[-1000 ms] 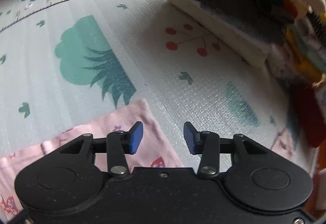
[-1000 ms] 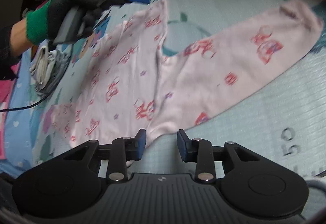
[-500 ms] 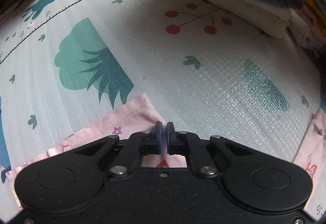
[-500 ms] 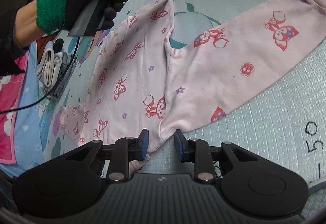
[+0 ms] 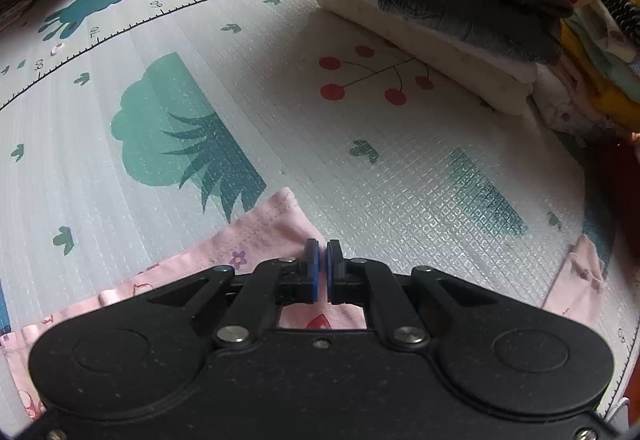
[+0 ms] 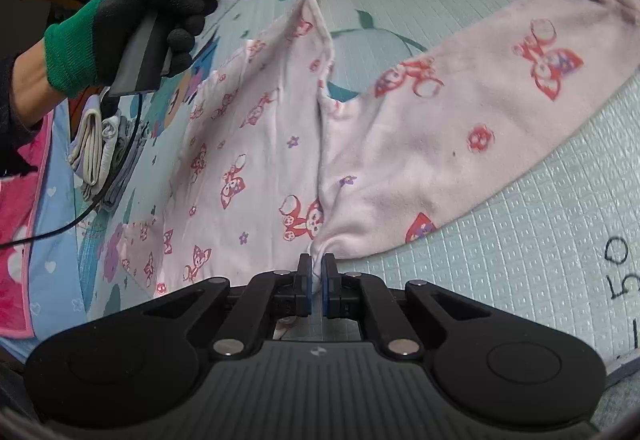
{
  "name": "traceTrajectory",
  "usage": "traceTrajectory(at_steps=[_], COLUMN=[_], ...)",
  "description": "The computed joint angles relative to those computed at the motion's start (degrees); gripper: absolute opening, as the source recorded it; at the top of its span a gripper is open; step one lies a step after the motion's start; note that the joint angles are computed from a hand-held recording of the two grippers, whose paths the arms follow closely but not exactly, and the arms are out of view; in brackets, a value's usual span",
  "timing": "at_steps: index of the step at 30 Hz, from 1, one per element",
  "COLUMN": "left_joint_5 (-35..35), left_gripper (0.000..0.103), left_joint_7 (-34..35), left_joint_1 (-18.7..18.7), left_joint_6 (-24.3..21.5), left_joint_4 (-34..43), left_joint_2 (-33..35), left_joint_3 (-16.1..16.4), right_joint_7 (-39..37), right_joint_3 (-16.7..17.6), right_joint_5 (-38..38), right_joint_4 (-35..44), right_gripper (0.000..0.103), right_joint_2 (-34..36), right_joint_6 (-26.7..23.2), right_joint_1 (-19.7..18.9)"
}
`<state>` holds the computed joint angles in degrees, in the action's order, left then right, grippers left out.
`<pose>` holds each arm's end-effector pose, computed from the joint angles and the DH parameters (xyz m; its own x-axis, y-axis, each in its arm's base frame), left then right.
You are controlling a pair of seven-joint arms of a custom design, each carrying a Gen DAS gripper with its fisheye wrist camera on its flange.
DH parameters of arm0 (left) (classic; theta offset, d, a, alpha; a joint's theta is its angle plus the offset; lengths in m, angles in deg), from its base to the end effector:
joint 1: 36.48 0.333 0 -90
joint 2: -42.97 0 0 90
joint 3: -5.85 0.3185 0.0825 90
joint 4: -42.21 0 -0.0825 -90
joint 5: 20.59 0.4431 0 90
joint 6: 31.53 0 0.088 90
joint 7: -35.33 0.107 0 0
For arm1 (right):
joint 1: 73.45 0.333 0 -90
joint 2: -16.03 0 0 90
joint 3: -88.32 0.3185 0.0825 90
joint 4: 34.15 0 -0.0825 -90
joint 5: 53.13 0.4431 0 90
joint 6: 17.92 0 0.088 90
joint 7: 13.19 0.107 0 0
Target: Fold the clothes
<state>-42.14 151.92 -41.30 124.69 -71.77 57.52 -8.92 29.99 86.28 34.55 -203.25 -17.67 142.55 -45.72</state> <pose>0.6510 -0.2096 0.3578 -0.4847 -0.8646 0.1327 -0.7801 0.3586 -0.5127 0.3390 0.1140 0.2937 0.0420 -0.7605 -0.6480 -0.9003 0.2525 -0.3546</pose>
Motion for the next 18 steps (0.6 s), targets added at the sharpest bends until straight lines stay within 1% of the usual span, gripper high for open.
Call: traceTrajectory(at_steps=[2,5,7,9,14,18], left_joint_5=[-2.4,-7.7,-10.3,-12.5,-14.6,-16.3], left_gripper=[0.002,0.002,0.002,0.002,0.002,0.002], left_joint_7=[2.5,7.6,10.6,12.8,16.1,18.3], left_joint_1=[1.1,2.9,3.5,3.9,4.4,5.1], left_joint_6=[-0.2,-0.8,-1.2,-1.6,-2.6,-3.0], left_joint_4=[-0.5,-1.1,-1.6,-2.1,-3.1,-3.6], left_joint_2=[-0.7,-1.8,-2.6,-3.3,-4.3,-4.2], left_joint_3=[-0.8,-1.6,-1.4,-0.9,1.0,2.0], right_joint_7=[-0.8,-0.8,-1.5,-4.3,-9.9,-10.8], right_joint_3=[1.5,2.9,3.6,2.9,1.1,0.1], right_joint_5=[-2.1,-9.3,-14.2,-17.2,-25.1,-30.9], right_joint_4=[-0.1,-0.3,-0.4,-0.2,0.8,2.5], right_gripper=[0.006,0.006,0.006,0.006,0.006,0.006], right_joint_2=[-1.1,-2.4,-2.9,-3.2,-2.8,-0.1], right_joint_6=[2.0,4.2,5.3,5.7,6.8,8.1], right_joint_1=[0.2,1.4,2.3,4.2,9.0,11.9])
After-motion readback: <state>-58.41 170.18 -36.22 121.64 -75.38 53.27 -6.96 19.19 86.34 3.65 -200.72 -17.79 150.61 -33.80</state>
